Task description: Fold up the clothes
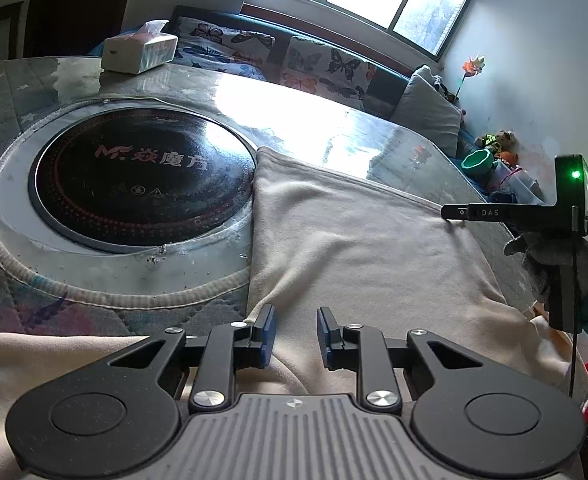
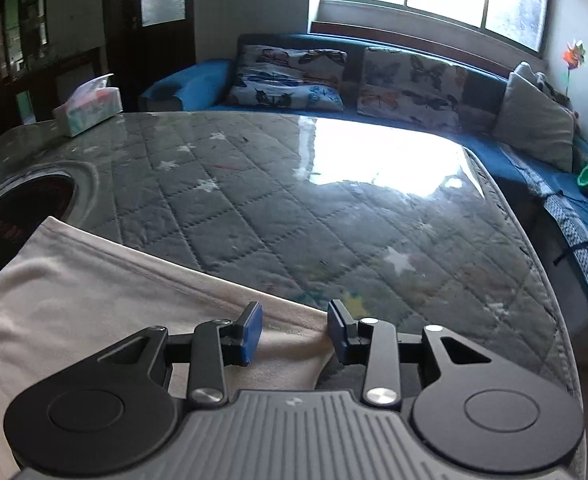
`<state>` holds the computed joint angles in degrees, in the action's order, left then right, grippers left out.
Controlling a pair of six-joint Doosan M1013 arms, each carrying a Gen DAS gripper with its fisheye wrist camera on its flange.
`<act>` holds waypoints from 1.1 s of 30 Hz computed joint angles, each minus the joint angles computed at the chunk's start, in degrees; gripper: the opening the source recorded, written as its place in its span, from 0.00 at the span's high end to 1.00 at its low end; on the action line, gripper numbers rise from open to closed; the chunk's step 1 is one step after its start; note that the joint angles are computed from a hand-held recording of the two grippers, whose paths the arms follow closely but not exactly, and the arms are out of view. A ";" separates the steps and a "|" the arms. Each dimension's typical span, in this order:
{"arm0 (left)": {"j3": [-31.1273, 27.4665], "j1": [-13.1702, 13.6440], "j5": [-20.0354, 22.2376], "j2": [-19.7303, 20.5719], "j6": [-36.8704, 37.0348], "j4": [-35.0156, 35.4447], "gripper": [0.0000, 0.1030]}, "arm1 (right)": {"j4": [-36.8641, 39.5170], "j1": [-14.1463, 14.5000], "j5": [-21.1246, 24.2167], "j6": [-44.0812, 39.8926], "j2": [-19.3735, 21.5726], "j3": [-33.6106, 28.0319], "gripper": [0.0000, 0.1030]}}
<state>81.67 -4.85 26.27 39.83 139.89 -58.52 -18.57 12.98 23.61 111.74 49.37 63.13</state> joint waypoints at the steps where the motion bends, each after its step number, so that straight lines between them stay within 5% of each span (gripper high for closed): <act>1: 0.05 0.00 -0.08 -0.03 0.09 -0.05 0.76 | -1.74 0.13 -0.21 1.88 0.01 0.04 0.65; 5: 0.08 0.01 -0.22 -0.03 -0.07 -0.18 0.76 | -5.88 0.27 -0.77 8.19 -0.25 0.57 0.64; 8: 0.03 -0.08 -0.42 -0.03 -0.02 0.22 0.76 | -2.32 0.04 0.00 4.43 0.04 0.18 0.67; 10: 0.06 -0.10 -0.48 -0.05 -0.02 0.17 0.76 | 0.16 -0.13 -0.39 1.54 0.28 0.07 0.86; 12: -0.01 -0.08 -0.48 -0.02 -0.51 0.23 0.76 | 0.72 -0.02 -0.45 0.57 0.78 -0.74 0.91; 17: 0.05 -0.05 -1.98 -0.01 -1.84 0.92 0.76 | 1.87 0.41 0.11 -3.01 2.98 -4.57 0.90; 19: -0.15 0.05 -1.84 0.03 -2.85 1.60 0.76 | 3.17 0.43 0.78 -5.25 3.46 -5.70 0.81; 23: 0.06 -0.05 -2.19 -0.12 -2.21 1.72 0.75 | 3.97 0.32 -2.05 -7.29 0.93 -2.24 0.81; 25: 0.14 -0.14 -2.38 -0.20 -2.03 1.79 0.73 | 8.32 0.29 -4.15 -12.70 -1.16 0.82 0.81; 30: 0.40 -0.57 -2.91 -0.50 -2.08 2.95 0.65 | 31.85 0.63 -5.95 -40.99 -7.25 10.60 0.81; 33: 0.48 -0.93 -3.41 -0.65 -2.42 4.25 0.62 | 39.36 1.19 -4.82 -49.37 -9.47 15.03 0.81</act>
<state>82.15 -5.77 22.86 39.18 137.47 -54.27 20.80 14.17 18.79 62.38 39.90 78.16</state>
